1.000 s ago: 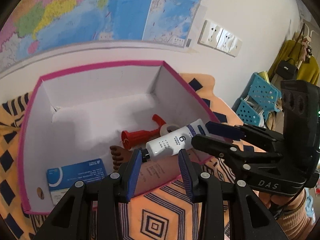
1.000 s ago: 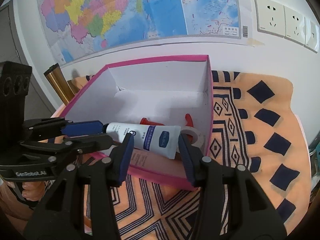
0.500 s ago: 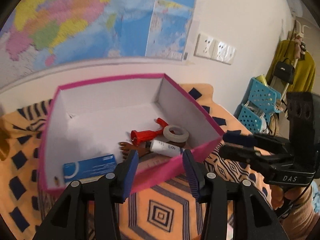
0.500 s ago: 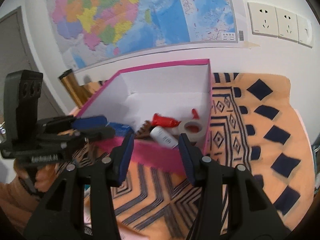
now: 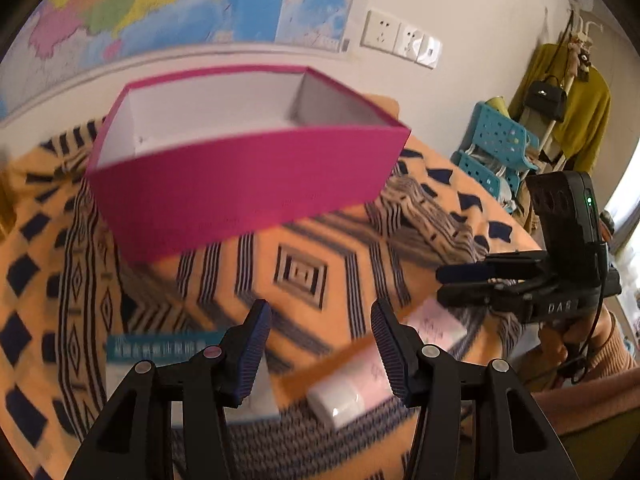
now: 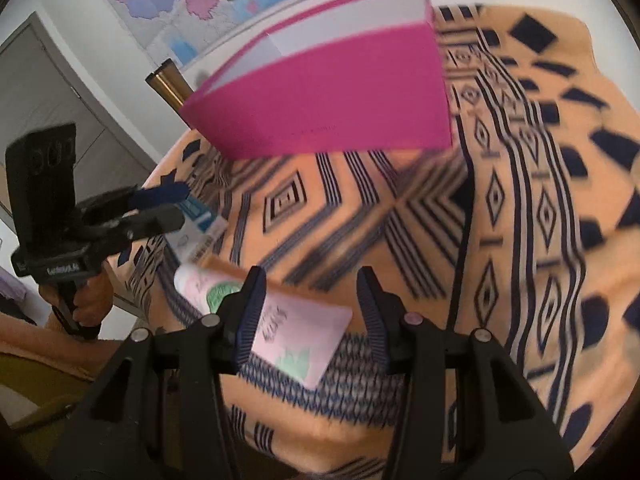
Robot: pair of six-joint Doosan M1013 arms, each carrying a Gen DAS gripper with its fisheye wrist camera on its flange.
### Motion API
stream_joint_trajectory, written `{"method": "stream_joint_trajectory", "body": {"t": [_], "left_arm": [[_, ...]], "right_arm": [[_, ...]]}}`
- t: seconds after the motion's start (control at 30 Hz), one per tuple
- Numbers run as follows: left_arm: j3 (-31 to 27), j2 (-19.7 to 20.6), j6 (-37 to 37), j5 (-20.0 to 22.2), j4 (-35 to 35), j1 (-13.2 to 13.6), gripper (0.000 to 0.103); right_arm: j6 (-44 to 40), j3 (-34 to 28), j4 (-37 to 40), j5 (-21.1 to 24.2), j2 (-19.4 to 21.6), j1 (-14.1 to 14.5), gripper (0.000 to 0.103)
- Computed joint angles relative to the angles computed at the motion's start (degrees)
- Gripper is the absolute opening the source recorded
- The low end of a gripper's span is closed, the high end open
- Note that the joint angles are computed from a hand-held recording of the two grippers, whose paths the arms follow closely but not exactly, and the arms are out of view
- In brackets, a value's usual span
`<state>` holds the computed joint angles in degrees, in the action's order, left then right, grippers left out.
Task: Organize rigid objects
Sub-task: 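Grasp the pink-and-green lotion tube with the right gripper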
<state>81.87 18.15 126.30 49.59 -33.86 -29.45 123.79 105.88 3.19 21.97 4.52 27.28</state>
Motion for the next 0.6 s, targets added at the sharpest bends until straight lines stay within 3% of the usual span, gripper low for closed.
{"method": "stream_joint_trajectory", "body": {"t": [0.37,0.6], "left_arm": [[2.97,-1.23,-1.28,5.39,0.16,0.53,0.053],[3.5,-1.27,-1.39,6.47,-0.31,0.22,0.051]], "right_arm": [[-0.31,1.49,3.04,0.67,-0.38,0.89,0.049],[-2.29,1.38,5.02,0.3,-0.07,1.09,0.049]]}}
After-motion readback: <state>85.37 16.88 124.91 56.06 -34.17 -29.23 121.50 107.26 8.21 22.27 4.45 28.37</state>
